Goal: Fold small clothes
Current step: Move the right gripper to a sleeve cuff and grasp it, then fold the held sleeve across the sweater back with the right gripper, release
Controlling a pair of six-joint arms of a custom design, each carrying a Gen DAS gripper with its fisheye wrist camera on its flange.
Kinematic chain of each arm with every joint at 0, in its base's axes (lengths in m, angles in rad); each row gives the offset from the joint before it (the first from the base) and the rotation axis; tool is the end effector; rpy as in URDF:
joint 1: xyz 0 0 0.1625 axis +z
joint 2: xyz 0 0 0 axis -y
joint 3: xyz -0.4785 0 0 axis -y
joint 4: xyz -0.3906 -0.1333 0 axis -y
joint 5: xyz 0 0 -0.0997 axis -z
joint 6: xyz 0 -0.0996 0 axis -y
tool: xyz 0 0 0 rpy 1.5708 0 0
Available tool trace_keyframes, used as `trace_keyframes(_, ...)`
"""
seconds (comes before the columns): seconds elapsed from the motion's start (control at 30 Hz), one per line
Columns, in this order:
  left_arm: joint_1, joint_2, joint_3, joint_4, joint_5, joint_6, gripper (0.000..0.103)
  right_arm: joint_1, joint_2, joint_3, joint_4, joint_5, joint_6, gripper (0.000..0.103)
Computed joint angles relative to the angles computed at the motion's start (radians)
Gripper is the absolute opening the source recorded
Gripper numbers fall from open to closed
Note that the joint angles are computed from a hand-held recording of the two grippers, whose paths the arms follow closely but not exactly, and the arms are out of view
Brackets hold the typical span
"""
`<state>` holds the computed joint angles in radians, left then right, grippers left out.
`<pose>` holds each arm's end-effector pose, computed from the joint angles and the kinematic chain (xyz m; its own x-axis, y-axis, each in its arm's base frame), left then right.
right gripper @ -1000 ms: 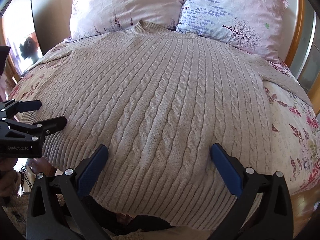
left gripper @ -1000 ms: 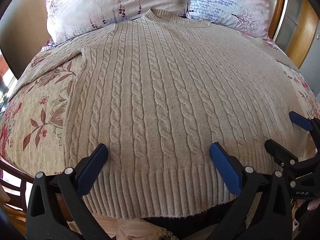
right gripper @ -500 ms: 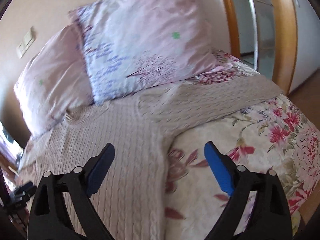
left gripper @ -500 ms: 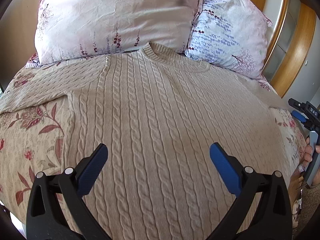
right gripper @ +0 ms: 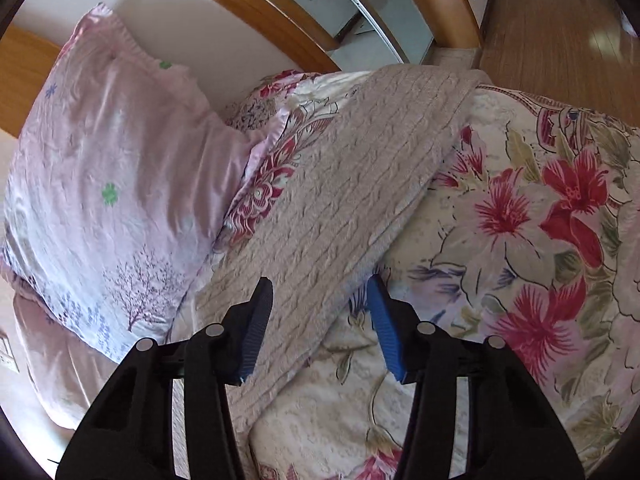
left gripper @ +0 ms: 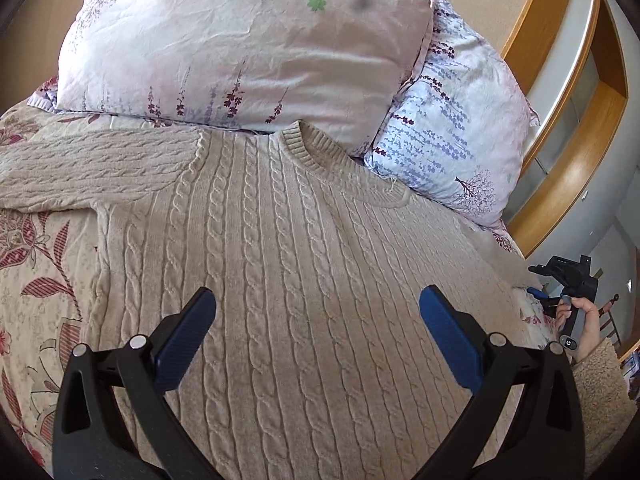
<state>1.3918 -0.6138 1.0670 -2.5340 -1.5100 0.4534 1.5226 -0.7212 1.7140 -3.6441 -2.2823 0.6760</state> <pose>-0.0192 -0.8887 0.2290 -0.8197 0.5097 -0.2615 0.5722 0.7070 -0.4156 0.0351 -0.6888 0.2037 -0.5543 0.7716 -0.3121 0.4737 -0.0159 -0.8806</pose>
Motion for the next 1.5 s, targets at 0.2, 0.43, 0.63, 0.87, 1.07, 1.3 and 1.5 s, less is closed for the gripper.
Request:
trace_keyframes(0.2, 0.017, 0.017, -0.047, 0.053, -0.05, -0.035, 0.101, -0.026, 0.008, 0.012, -0.092, -0.004, 0.004, 0.014)
trace_keyframes(0.43, 0.027, 0.021, -0.066, 0.071, -0.083, -0.061, 0.101, 0.007, 0.034, -0.032, -0.123, -0.075, -0.137, 0.01)
trace_keyframes(0.63, 0.028, 0.008, -0.032, 0.003, -0.109, -0.056, 0.101, 0.078, 0.075, -0.119, -0.199, -0.055, -0.396, 0.01)
trace_keyframes(0.87, 0.019, -0.003, -0.001, -0.045, -0.076, -0.063, 0.101, 0.141, 0.148, -0.246, -0.053, 0.145, -0.523, 0.01)
trace_keyframes(1.07, 0.015, -0.019, 0.032, -0.09, -0.066, -0.04, 0.101, 0.152, 0.236, -0.385, 0.28, 0.263, -0.487, 0.01)
trace_keyframes(1.3, 0.016, -0.03, 0.042, -0.093, -0.071, -0.033, 0.101, 0.133, 0.251, -0.373, 0.407, 0.328, -0.348, 0.022)
trace_keyframes(1.5, 0.022, -0.028, 0.025, -0.054, -0.088, -0.051, 0.101, 0.108, 0.201, -0.287, 0.249, 0.356, -0.227, 0.046)
